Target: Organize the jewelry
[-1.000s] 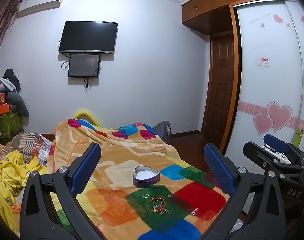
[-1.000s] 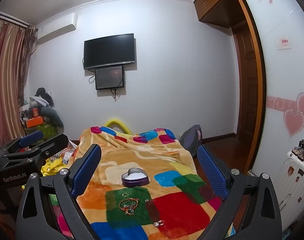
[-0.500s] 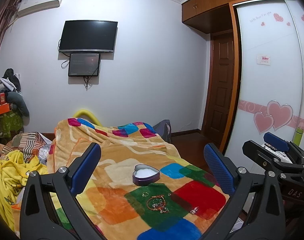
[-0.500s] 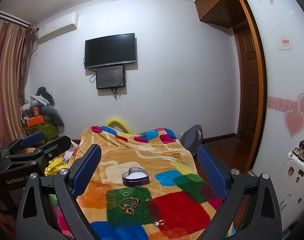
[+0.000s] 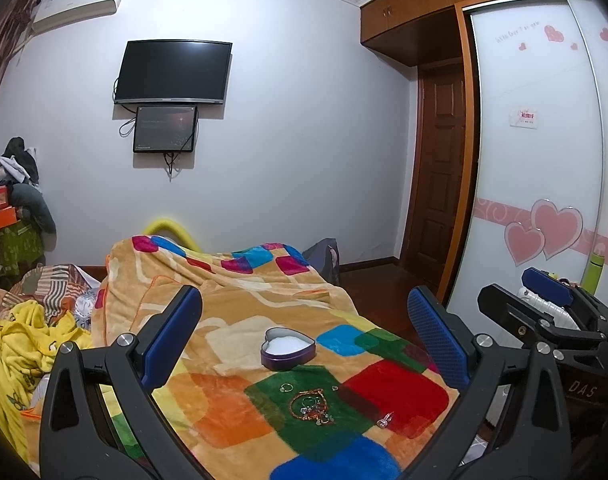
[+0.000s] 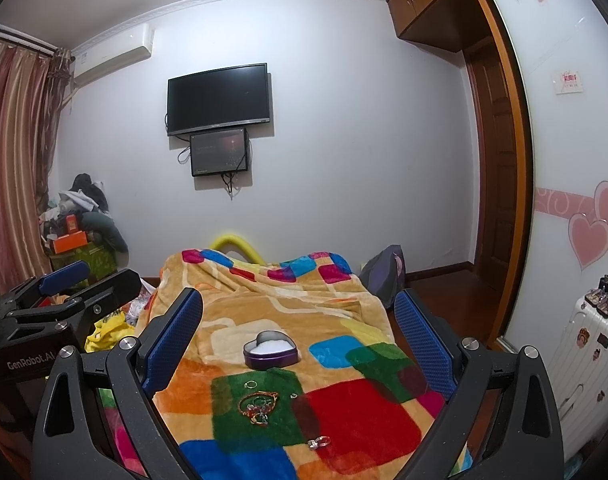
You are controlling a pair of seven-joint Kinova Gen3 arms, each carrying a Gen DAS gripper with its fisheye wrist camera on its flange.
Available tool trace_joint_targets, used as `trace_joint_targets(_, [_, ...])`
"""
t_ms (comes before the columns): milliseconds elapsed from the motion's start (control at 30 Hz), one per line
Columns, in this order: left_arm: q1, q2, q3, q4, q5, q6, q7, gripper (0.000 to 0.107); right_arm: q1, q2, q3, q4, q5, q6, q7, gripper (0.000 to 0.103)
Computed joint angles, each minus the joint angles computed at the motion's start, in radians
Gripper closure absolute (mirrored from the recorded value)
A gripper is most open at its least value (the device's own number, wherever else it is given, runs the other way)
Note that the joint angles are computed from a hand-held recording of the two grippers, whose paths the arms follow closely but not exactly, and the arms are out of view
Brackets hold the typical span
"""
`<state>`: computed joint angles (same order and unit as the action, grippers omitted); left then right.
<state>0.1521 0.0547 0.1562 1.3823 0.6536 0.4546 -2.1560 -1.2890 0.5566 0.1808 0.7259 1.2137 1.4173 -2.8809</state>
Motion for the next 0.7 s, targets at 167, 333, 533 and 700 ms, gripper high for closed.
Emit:
trace_joint_targets(167, [-0.002,0.001,-0.002,-0.006,0.000,0.008,0.007,0.004,-0.002,-0.002,0.000,0.004,0.000,0.000,-0.002,0.007])
trace_joint_targets(333, [-0.004,0.007,-0.001,-0.016,-0.003,0.018,0.016,0.004,-0.001,-0.003,-0.002,0.005,0.000,0.000,-0.005,0.007])
trace_joint_targets(533, [-0.004,0.008,0.002,-0.014,-0.005,0.015,0.019,0.004,0.000,-0.004,-0.003,0.008,-0.004,-0.001,-0.009,0.007])
trace_joint_targets(700, [-0.006,0.013,0.004,-0.014,-0.006,0.013,0.021,0.004,0.000,-0.001,-0.004,0.002,-0.005,0.002,-0.005,0.007])
